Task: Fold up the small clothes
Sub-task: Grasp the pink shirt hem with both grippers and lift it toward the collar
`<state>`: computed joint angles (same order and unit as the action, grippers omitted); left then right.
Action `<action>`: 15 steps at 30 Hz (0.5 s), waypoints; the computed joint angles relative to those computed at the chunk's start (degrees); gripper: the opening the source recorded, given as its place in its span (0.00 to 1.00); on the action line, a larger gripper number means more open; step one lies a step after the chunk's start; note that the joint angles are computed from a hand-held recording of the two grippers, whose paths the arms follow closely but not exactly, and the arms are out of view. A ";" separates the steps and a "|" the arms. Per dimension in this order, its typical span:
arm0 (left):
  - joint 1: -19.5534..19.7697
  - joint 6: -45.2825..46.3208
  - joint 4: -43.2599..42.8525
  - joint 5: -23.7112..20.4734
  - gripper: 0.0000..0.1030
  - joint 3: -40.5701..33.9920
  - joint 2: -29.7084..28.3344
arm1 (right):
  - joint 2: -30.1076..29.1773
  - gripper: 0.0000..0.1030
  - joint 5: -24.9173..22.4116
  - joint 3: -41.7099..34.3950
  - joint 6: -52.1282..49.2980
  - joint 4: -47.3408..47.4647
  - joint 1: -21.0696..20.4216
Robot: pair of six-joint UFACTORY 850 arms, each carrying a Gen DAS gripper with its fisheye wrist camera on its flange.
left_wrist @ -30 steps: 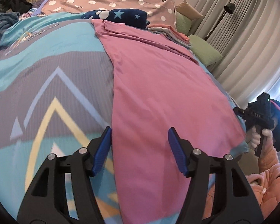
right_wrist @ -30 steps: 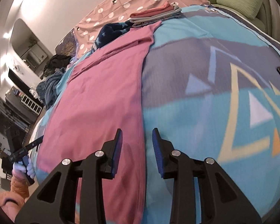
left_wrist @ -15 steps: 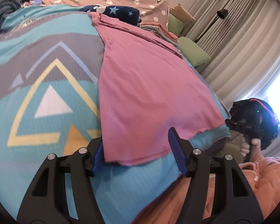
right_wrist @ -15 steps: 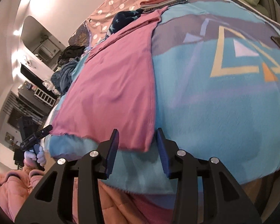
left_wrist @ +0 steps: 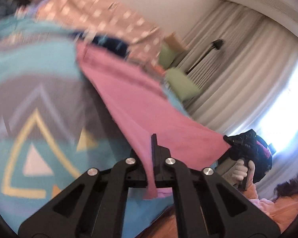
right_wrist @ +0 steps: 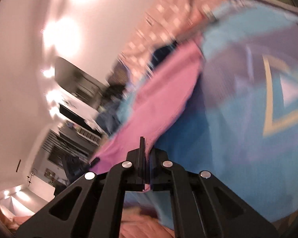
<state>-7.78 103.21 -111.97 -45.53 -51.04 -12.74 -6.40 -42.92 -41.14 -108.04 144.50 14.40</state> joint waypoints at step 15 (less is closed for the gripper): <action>-1.97 6.91 -5.99 5.07 0.02 5.45 9.78 | 8.93 0.03 6.47 4.48 -20.25 17.34 3.67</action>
<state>-9.74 110.13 -117.96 -40.45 -45.59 -2.95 2.53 -36.45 -36.66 -128.30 161.84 18.07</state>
